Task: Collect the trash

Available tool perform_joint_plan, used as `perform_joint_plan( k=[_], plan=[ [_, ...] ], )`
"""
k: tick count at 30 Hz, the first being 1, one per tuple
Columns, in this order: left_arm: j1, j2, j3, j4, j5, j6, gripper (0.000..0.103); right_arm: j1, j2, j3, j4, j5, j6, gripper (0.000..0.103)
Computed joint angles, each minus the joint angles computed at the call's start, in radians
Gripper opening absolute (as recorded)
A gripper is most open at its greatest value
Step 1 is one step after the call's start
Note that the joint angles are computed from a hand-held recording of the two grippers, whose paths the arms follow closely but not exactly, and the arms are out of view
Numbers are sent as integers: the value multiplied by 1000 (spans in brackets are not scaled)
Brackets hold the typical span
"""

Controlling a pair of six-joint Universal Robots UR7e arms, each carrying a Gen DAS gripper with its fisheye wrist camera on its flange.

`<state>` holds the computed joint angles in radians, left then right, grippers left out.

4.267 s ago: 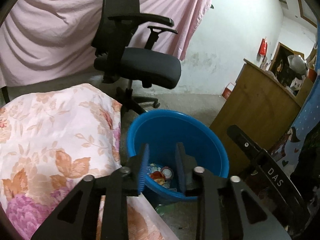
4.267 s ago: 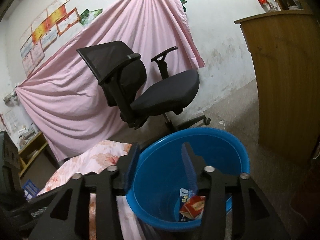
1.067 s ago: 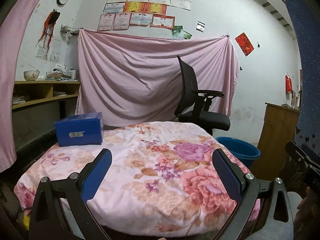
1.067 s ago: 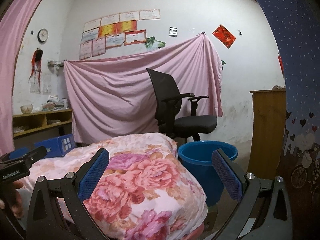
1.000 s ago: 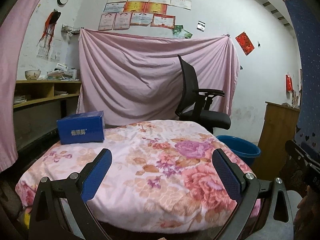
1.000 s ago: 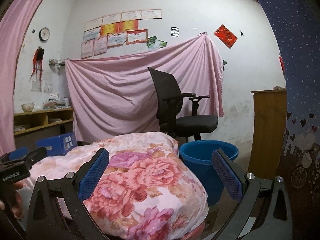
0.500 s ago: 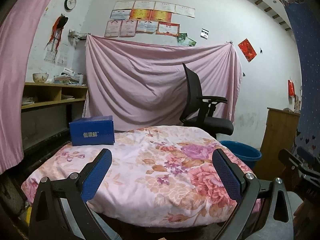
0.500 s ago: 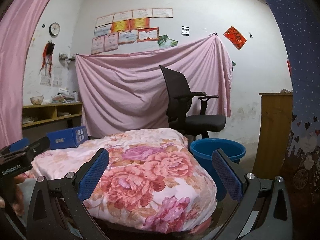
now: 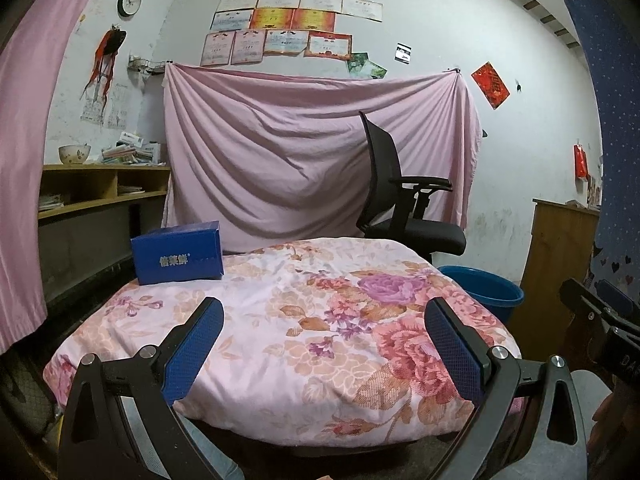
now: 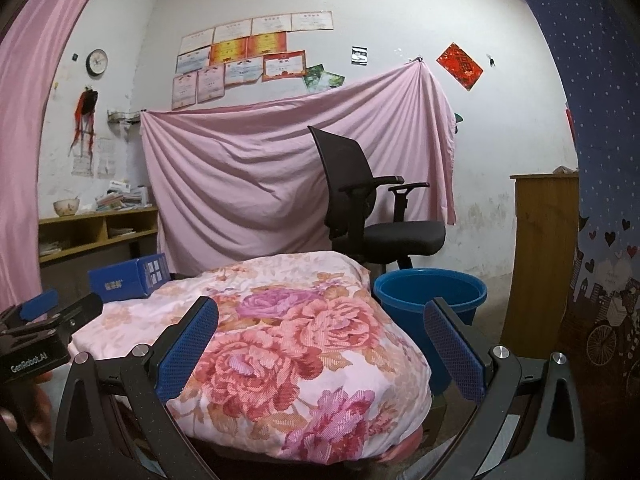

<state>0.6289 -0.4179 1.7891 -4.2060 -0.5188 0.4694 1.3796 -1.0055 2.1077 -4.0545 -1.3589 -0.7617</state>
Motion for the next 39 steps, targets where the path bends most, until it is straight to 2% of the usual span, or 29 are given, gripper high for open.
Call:
perform_joint_plan(
  k=[14, 23, 39],
  plan=[
    [9, 0, 3, 7, -24, -3, 99, 2, -3, -5, 16, -2, -6, 103],
    [11, -10, 11, 17, -18, -23, 99, 5, -6, -2, 28, -3, -31, 103],
    [12, -10, 12, 16, -20, -22, 99, 7, -3, -3, 29, -9, -23, 103]
  ],
)
